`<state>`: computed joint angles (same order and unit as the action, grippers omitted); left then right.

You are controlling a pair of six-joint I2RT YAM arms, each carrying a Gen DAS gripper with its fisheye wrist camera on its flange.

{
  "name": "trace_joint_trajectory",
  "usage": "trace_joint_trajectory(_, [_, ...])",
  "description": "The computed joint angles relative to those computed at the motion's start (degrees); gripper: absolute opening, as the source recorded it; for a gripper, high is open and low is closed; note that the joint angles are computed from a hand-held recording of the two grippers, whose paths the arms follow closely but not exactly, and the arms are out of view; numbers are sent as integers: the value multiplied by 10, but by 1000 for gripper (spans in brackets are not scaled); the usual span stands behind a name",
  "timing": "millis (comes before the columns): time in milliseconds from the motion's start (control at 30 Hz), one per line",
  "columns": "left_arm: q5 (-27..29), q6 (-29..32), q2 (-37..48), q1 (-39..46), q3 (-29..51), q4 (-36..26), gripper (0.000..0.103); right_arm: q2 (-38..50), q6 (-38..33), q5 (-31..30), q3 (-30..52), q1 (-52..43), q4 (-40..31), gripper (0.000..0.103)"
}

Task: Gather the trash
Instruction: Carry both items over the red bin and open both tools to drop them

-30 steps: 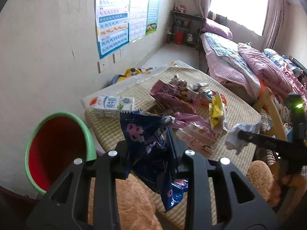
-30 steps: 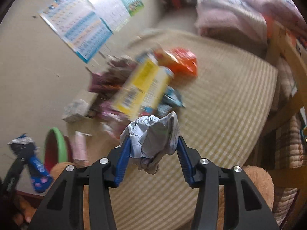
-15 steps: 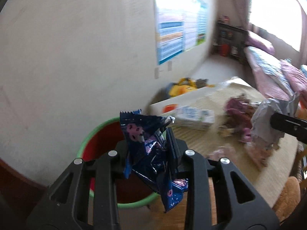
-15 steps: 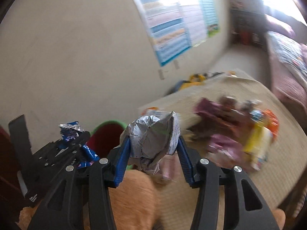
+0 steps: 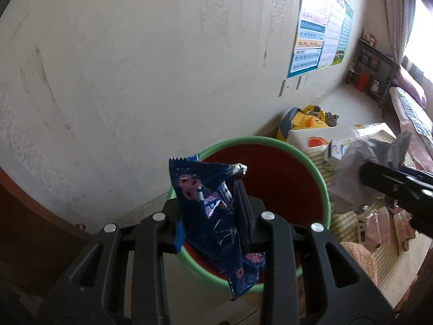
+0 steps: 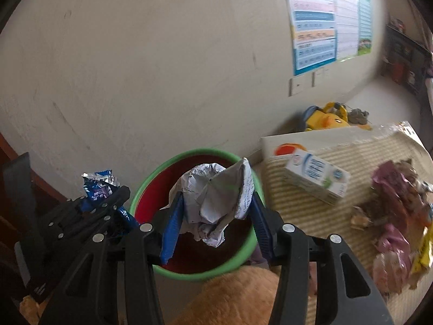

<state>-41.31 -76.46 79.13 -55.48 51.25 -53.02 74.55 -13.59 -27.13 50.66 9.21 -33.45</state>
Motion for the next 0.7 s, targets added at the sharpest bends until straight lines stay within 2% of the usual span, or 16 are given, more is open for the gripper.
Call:
trace_joint_trajectory(133, [4, -19, -17, -6, -19, -4, 29, 12, 7, 22, -8, 31, 17, 59])
trace_joint_trajectory(267, [6, -11, -19, 0, -24, 6, 29, 5, 9, 21, -17, 26, 24, 65])
trace_joint_trajectory(567, [-2, -6, -7, -4, -5, -1, 31, -32, -26, -28, -11, -66, -47, 66])
trace_joint_trajectory(700, [-8, -7, 7, -16, 20, -12, 36, -44, -60, -53, -9, -130, -83, 67])
